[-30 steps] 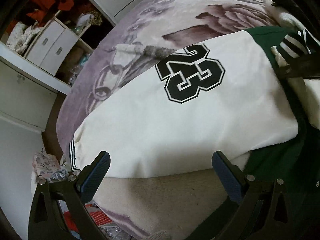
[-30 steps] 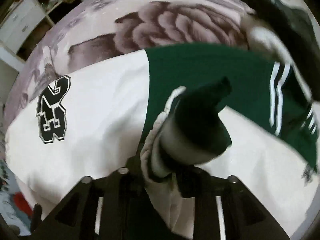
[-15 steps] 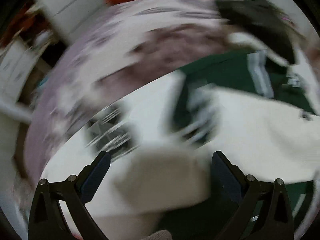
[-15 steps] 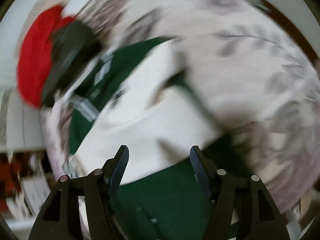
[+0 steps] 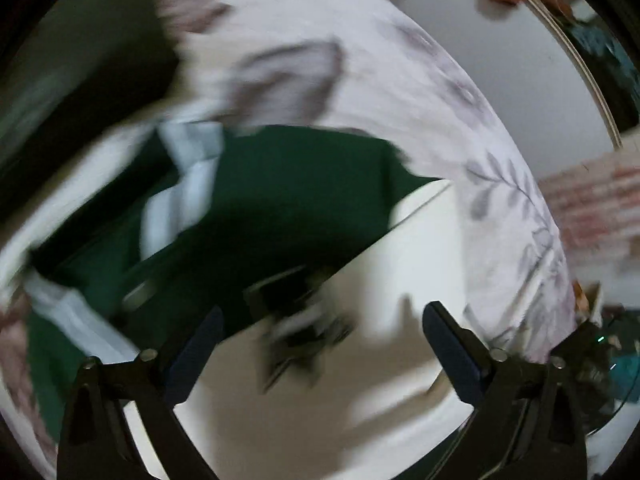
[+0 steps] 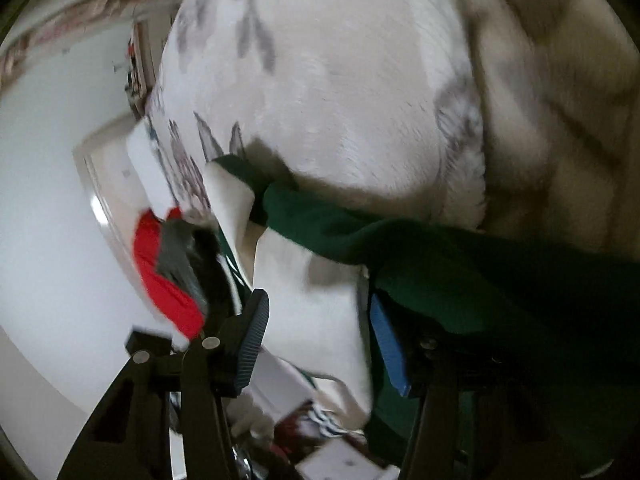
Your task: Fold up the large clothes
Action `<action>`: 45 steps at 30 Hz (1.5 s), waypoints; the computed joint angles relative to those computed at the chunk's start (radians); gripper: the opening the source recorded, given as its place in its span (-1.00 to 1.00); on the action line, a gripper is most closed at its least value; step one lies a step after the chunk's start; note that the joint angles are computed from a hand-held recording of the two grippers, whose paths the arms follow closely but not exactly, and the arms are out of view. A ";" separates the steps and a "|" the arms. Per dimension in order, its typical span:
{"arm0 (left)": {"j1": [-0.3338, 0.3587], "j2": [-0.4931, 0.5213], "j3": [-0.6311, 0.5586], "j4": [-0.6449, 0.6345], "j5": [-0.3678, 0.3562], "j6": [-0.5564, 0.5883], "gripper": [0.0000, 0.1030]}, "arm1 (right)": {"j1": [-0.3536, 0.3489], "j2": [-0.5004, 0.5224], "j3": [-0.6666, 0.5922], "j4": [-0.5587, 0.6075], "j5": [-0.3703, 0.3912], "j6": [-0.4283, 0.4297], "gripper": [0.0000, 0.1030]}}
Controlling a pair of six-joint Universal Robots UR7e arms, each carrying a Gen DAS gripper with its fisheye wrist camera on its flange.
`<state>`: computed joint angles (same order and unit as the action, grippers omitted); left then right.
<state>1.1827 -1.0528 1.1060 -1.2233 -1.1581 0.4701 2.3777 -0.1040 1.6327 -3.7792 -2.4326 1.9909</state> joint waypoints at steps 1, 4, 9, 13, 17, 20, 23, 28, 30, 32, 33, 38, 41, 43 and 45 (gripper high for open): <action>-0.003 0.016 0.002 0.016 -0.010 -0.005 0.73 | -0.002 0.026 -0.017 -0.050 -0.007 -0.020 0.08; -0.015 0.042 0.014 0.038 -0.052 -0.024 0.59 | -0.026 0.052 -0.033 -0.093 0.024 -0.060 0.07; -0.038 0.045 0.060 0.020 -0.058 -0.007 -0.48 | -0.063 0.057 -0.044 -0.122 0.069 -0.122 -0.27; -0.033 0.051 0.020 0.024 -0.094 0.005 -0.88 | -0.047 0.056 -0.045 -0.106 0.010 -0.123 -0.86; 0.016 0.110 -0.114 0.067 -0.176 -0.087 -0.91 | -0.019 0.013 -0.018 0.003 -0.044 -0.091 -0.93; 0.060 0.167 -0.212 0.122 -0.255 -0.181 -0.91 | -0.004 -0.040 0.039 0.126 -0.075 -0.023 -0.95; 0.089 0.178 -0.220 0.131 -0.293 -0.229 -0.91 | -0.006 -0.070 0.080 0.183 -0.068 0.024 -0.96; 0.032 0.082 -0.098 0.032 -0.209 -0.183 -0.55 | -0.052 -0.140 0.162 0.233 0.065 -0.031 -0.95; -0.001 0.003 0.015 -0.116 -0.145 -0.104 -0.35 | -0.055 -0.180 0.196 0.251 0.129 -0.051 -0.83; -0.030 -0.087 0.132 -0.310 -0.094 -0.011 0.07 | -0.051 -0.264 0.217 0.428 0.169 -0.051 -0.59; -0.032 -0.107 0.157 -0.365 -0.089 0.009 0.28 | -0.045 -0.310 0.222 0.532 0.184 -0.063 -0.42; -0.020 -0.190 0.212 -0.608 -0.023 0.039 0.79 | -0.026 -0.437 0.108 0.989 0.204 -0.150 -0.25; 0.012 -0.225 0.219 -0.719 0.080 0.051 0.79 | -0.058 -0.421 0.019 0.957 0.219 -0.370 -0.25; 0.041 -0.247 0.212 -0.751 0.122 0.036 0.79 | -0.101 -0.384 -0.056 0.889 0.276 -0.551 -0.25; 0.077 -0.269 0.202 -0.782 0.179 0.027 0.79 | -0.149 -0.348 -0.134 0.899 0.321 -0.687 -0.25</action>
